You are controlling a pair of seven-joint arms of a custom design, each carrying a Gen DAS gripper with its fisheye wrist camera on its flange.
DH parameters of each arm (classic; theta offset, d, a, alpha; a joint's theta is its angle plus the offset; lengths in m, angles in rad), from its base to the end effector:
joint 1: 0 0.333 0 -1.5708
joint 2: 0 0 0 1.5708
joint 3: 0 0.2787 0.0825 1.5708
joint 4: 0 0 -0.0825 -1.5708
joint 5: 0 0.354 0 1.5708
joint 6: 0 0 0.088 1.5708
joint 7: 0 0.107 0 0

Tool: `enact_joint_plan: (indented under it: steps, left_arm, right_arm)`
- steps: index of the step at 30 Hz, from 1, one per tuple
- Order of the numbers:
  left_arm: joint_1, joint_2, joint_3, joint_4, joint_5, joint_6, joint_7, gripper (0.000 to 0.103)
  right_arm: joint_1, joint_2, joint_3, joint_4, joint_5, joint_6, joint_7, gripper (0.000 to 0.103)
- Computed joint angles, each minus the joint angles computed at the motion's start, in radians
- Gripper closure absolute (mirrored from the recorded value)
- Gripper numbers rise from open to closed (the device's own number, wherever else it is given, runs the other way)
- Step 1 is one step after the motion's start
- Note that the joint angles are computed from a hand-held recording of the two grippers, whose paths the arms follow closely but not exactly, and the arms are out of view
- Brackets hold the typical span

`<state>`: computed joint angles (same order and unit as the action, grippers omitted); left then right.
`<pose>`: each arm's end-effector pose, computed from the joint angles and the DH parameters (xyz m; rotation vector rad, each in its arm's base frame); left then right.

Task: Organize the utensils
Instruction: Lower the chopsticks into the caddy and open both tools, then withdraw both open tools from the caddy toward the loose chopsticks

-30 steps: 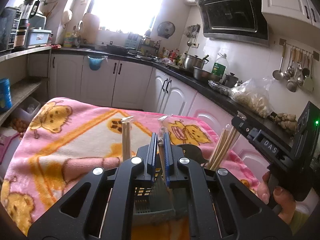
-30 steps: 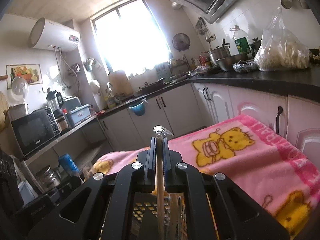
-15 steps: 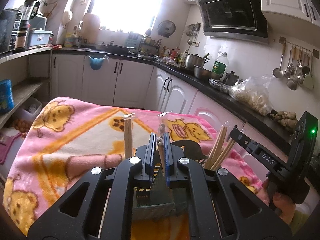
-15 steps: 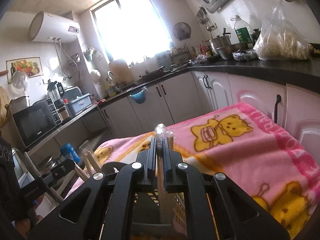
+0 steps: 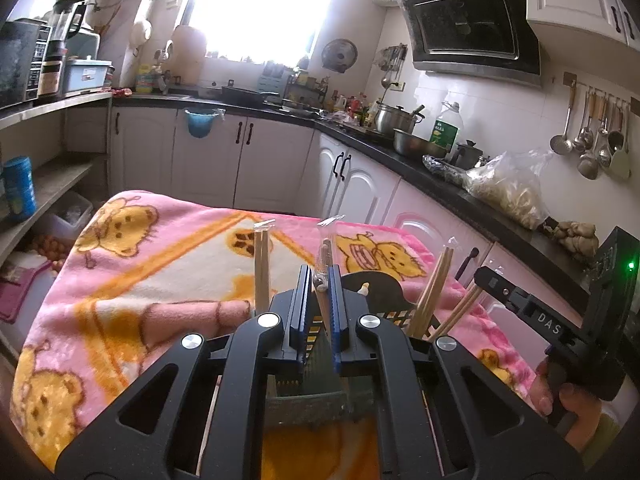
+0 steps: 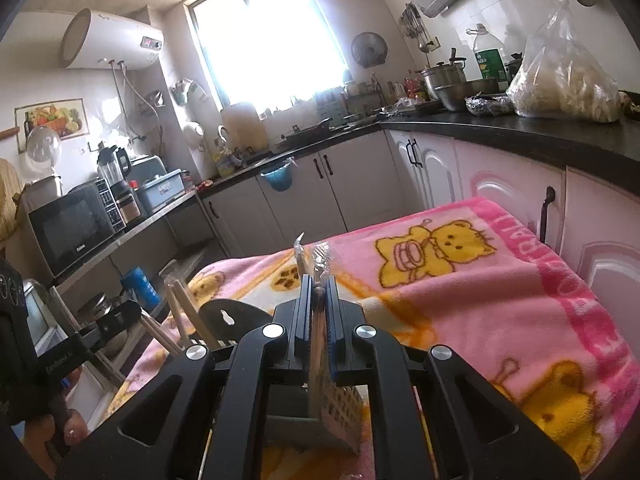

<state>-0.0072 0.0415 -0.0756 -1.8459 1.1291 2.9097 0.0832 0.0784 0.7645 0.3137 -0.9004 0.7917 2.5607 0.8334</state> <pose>0.5759 -0.1024 0.5625 -1.8095 1.1675 -1.0664 0.7273 0.1740 0.5350 -1.6426 1.0210 -0.2321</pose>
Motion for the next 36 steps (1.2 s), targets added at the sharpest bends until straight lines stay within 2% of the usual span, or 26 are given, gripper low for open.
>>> enact_joint_plan:
  steps: [5, 16, 31, 36]
  left_arm:
    - [-0.001, -0.012, -0.004, -0.012, 0.001, -0.014, 0.0, 0.092]
    - [0.018, -0.071, -0.032, -0.077, -0.023, -0.034, 0.0, 0.081]
    - [0.05, -0.18, -0.101, -0.209, -0.036, -0.037, -0.015, 0.046]
    - [0.06, -0.2, -0.122, -0.233, -0.025, -0.042, -0.034, 0.03]
  right_arm:
    - [-0.017, -0.035, -0.001, -0.043, 0.011, -0.014, -0.018, 0.084]
    - [-0.047, -0.152, -0.01, -0.211, 0.077, -0.019, -0.093, 0.076]
    - [-0.054, -0.328, -0.076, -0.466, 0.198, -0.049, -0.234, 0.065]
    - [-0.05, -0.377, -0.103, -0.537, 0.232, -0.049, -0.271, 0.064]
